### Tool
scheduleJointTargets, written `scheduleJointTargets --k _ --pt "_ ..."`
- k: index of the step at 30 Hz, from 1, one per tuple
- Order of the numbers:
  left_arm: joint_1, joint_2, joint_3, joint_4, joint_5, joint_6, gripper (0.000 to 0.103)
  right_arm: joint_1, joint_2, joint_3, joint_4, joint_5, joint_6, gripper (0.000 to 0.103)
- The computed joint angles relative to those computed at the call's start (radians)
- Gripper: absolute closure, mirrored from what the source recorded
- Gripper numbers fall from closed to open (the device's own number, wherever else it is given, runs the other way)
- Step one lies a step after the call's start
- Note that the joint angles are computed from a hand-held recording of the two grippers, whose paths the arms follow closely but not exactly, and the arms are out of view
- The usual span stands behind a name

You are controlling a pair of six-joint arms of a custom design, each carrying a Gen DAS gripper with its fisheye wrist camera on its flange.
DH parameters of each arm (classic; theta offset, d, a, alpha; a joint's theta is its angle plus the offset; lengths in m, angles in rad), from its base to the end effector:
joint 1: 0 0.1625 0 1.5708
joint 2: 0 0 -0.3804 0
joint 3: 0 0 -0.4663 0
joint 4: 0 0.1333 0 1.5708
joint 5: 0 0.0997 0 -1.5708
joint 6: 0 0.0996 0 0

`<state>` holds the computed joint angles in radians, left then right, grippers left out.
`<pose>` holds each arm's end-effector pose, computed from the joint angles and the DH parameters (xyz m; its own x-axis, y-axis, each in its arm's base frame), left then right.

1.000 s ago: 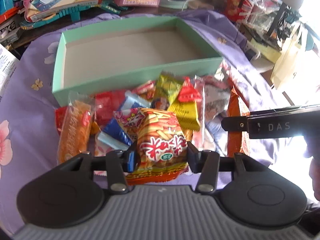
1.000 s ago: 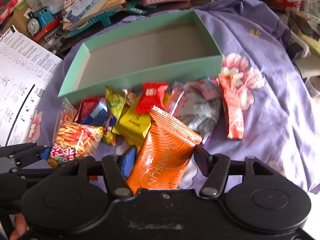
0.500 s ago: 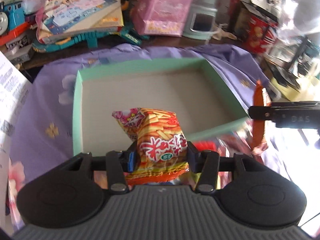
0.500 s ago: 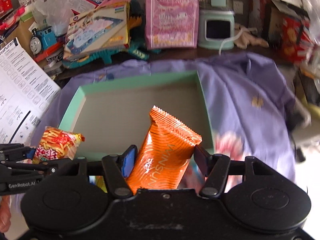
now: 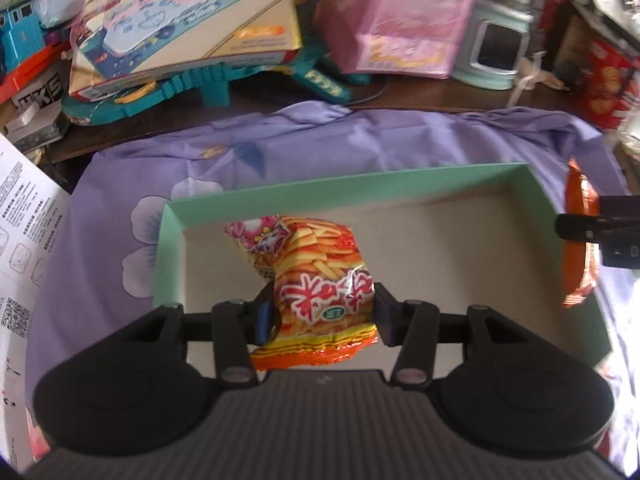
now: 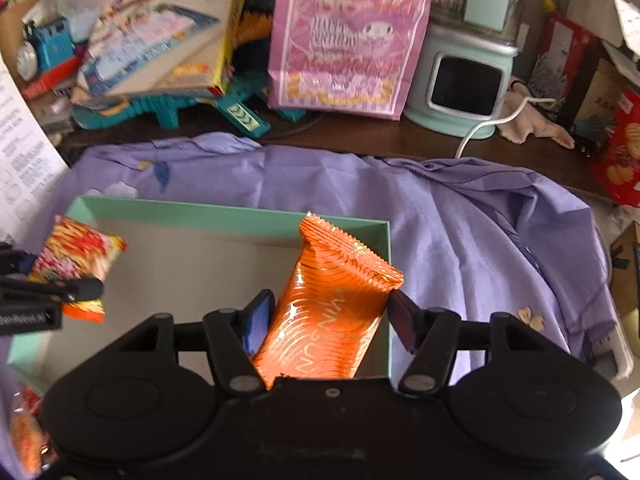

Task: Organize snacks
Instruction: 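Lower both bags into the tray and open both tools, then move both open tools back over the snack pile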

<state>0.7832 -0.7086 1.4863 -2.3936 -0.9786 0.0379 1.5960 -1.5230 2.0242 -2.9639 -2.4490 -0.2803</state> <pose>-0.3801 -0.6450 0.0048 -0.5760 0.5965 -0.5589 0.7303 0.6827 -0.0239 0.0702 -0.5376 0.3561 -0.6235 0.3863 0.6797 -0.1960 0.7644 -0.6142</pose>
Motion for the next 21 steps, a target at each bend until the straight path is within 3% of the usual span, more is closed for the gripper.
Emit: scheduleJointTargets --k 4,6,7,8,10,21 --pt "0.03 0.056 -0.065 0.018 0.046 0.0 0.055 -0.043 0.057 -0.045 -0.031 0.013 -0.049 0.038" --pt "0.035 0.075 -0.083 0.016 0.087 0.001 0.049 -0.051 0.063 -0.043 -0.06 0.022 -0.038 0.022" --pt "0.033 0.077 -0.082 0.013 0.105 0.0 0.031 -0.055 0.055 -0.034 -0.078 0.045 -0.028 0.004" --pt "0.03 0.075 -0.073 -0.006 0.116 0.007 0.014 -0.058 0.051 -0.025 -0.107 0.064 -0.03 0.0" --pt "0.023 0.062 -0.043 -0.063 0.115 0.036 0.003 -0.057 0.04 -0.015 -0.104 0.075 -0.014 0.0" --pt "-0.028 -0.048 0.075 -0.052 0.059 0.01 0.0 0.031 -0.029 0.055 -0.051 -0.01 0.061 0.0"
